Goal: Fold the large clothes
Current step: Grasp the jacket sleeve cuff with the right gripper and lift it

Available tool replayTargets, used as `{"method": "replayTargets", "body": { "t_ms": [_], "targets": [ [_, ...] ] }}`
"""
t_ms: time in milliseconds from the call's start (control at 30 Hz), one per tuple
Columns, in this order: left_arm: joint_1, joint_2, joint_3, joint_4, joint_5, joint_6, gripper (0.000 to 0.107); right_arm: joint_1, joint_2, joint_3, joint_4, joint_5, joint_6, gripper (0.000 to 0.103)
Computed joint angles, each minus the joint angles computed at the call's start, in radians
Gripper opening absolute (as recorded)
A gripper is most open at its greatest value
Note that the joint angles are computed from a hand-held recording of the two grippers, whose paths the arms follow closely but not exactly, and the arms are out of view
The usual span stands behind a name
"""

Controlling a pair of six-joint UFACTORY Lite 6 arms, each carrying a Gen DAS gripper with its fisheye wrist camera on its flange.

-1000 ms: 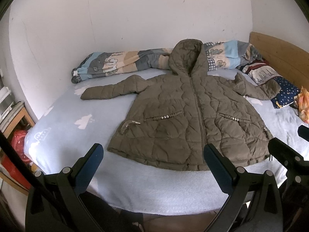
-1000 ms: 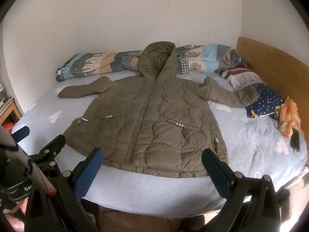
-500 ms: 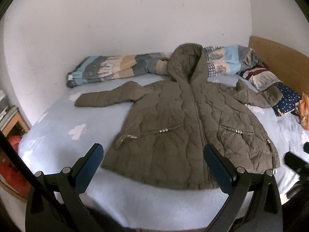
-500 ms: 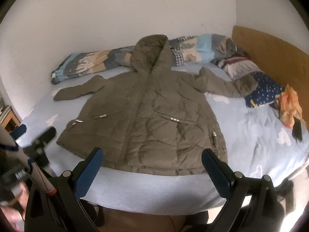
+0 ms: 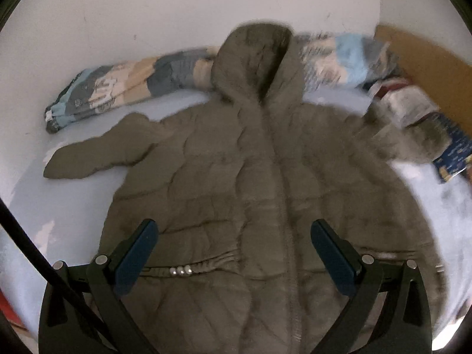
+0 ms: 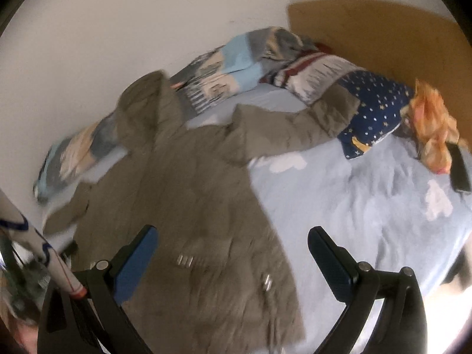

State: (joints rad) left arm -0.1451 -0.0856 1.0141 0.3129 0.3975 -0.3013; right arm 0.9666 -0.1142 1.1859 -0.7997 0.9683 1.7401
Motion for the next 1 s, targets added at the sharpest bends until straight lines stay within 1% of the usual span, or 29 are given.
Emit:
{"method": "replayTargets", "body": {
  "t_ms": [33,67,100,133,167,233,267,300,333,367,400,433,467,500,533,600,633,700,800,867,900,967,1000],
  "targets": [
    [0.005,0.042,0.032,-0.019,0.013,0.012,0.103,-0.105,-0.019,-0.023,0.058,-0.077,-0.089,0.101],
    [0.023,0.078,0.064,-0.08,0.015,0.065,0.103,-0.209,-0.046,-0.06,0.092,-0.143,-0.16,0.1],
    [0.05,0.096,0.093,-0.172,0.018,0.16,0.103,-0.314,-0.059,-0.084,0.135,-0.202,-0.24,0.098],
    [0.073,0.105,0.103,-0.222,0.011,0.222,0.103,-0.419,-0.07,-0.101,0.206,-0.266,-0.345,0.096],
    [0.094,0.119,0.119,-0.23,0.006,0.243,0.103,-0.523,-0.053,-0.097,0.255,-0.288,-0.448,0.094],
    [0.121,0.146,0.145,-0.255,0.011,0.271,0.103,-0.733,0.01,-0.046,0.359,-0.323,-0.639,0.085],
    [0.138,0.167,0.165,-0.291,0.021,0.303,0.103,-0.837,0.049,-0.016,0.43,-0.364,-0.743,0.083],
    [0.157,0.184,0.181,-0.342,0.033,0.344,0.103,-0.929,0.084,0.004,0.512,-0.425,-0.848,0.077],
    [0.176,0.201,0.196,-0.378,0.041,0.376,0.103,-1.014,0.157,0.066,0.577,-0.451,-0.953,0.073],
    [0.188,0.215,0.208,-0.389,0.044,0.376,0.103,-1.085,0.23,0.132,0.649,-0.465,-1.054,0.066],
    [0.194,0.225,0.215,-0.392,0.043,0.375,0.103,-1.13,0.28,0.181,0.698,-0.464,-1.114,0.063],
    [0.2,0.233,0.22,-0.392,0.04,0.375,0.103,-1.18,0.347,0.246,0.76,-0.475,-1.178,0.063],
    [0.203,0.238,0.22,-0.375,0.034,0.357,0.103,-1.202,0.384,0.282,0.795,-0.482,-1.212,0.063],
    [0.205,0.241,0.22,-0.368,0.027,0.352,0.103,-1.241,0.456,0.352,0.851,-0.492,-1.263,0.063],
    [0.214,0.248,0.222,-0.376,0.019,0.365,0.103,-1.258,0.496,0.392,0.866,-0.493,-1.273,0.063],
    [0.209,0.259,0.224,-0.351,0.01,0.339,0.103,-1.31,0.596,0.481,0.982,-0.509,-1.346,0.063],
    [0.207,0.259,0.219,-0.345,0.007,0.333,0.103,-1.322,0.634,0.517,1.007,-0.51,-1.359,0.063],
    [0.201,0.266,0.218,-0.323,0.0,0.316,0.103,-1.329,0.693,0.575,0.968,-0.501,-1.312,0.063],
    [0.199,0.278,0.219,-0.321,-0.003,0.322,0.103,-1.351,0.773,0.649,1.032,-0.504,-1.356,0.063],
    [0.198,0.284,0.223,-0.314,-0.002,0.319,0.103,-1.354,0.848,0.743,1.015,-0.469,-1.351,0.063],
    [0.197,0.285,0.222,-0.317,-0.003,0.324,0.103,-1.354,0.886,0.786,1.013,-0.46,-1.351,0.061],
    [0.194,0.29,0.226,-0.305,-0.003,0.319,0.103,-1.354,0.93,0.835,1.045,-0.455,-1.385,0.051],
    [0.19,0.288,0.221,-0.287,-0.009,0.305,0.103,-1.346,0.976,0.9,1.008,-0.418,-1.363,0.031]
  ]
}}
